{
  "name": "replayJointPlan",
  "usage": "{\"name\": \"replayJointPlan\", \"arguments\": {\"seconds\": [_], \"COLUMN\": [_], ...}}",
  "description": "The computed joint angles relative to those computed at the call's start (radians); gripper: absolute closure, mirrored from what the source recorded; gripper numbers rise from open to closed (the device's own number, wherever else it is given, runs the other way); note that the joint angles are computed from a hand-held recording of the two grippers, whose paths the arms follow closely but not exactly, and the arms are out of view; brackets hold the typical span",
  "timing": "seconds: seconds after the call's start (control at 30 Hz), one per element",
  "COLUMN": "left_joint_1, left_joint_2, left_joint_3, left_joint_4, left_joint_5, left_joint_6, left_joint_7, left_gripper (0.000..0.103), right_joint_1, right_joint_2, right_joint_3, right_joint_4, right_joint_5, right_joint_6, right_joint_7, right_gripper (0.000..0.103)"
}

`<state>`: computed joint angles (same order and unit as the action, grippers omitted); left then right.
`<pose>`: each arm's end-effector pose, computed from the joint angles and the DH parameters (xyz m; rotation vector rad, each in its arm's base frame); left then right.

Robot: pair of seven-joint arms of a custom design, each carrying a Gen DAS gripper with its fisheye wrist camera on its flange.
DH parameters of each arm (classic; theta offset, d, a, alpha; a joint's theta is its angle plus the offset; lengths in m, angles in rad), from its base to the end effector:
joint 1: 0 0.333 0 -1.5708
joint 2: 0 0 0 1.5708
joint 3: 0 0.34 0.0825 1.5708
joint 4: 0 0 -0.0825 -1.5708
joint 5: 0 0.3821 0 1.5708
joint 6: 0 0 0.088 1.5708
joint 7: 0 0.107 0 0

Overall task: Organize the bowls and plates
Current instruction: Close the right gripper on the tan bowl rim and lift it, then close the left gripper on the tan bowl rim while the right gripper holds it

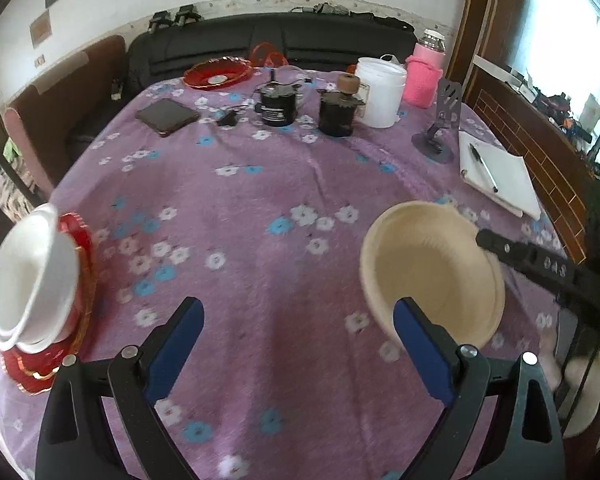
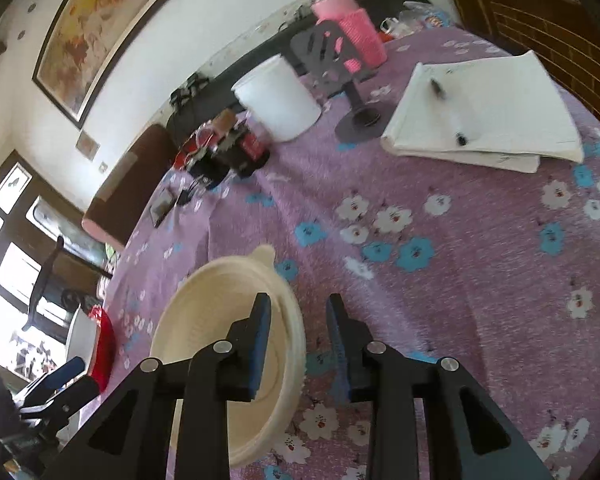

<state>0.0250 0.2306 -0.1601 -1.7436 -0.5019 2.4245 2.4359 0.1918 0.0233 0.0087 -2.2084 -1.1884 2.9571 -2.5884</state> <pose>0.6622 -0.0824 0.5153 -1.2065 2.5283 -0.8438 0.5303 0.1711 0.4468 -0.8546 2.1612 -0.4150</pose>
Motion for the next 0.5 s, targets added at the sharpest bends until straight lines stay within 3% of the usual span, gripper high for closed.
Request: {"name": "replayJointPlan", "arguments": {"seconds": [0.23,0.33,0.5], "left_joint_1": [-0.063,-0.072,-0.070], "left_joint_2": [0.067,0.110,0.139], "left_joint_3": [-0.006,-0.010,-0.023], "left_joint_4": [0.017,0.065,0.081], "left_joint_5": [0.075,0.120,0.137], "left_joint_6": [0.122,0.085,0.046], "left_joint_7": [-0.118,-0.147,-0.176], "left_gripper": [0.008,0.008,0.008], "right_joint_1": [0.025,0.038,0.049], "right_joint_2": [0.001,0.005,0.016], "right_joint_3": [0.028,0.032,0.030], "right_joint_4": [0.012,0.021,0.021], "right_joint_5": [0.173,0.220,0.305], "right_joint_6": [-0.124,-0.158,-0.141], "right_joint_7": [-0.218,-0.280,-0.351], "right_gripper": [0.072,0.072,0.073]}}
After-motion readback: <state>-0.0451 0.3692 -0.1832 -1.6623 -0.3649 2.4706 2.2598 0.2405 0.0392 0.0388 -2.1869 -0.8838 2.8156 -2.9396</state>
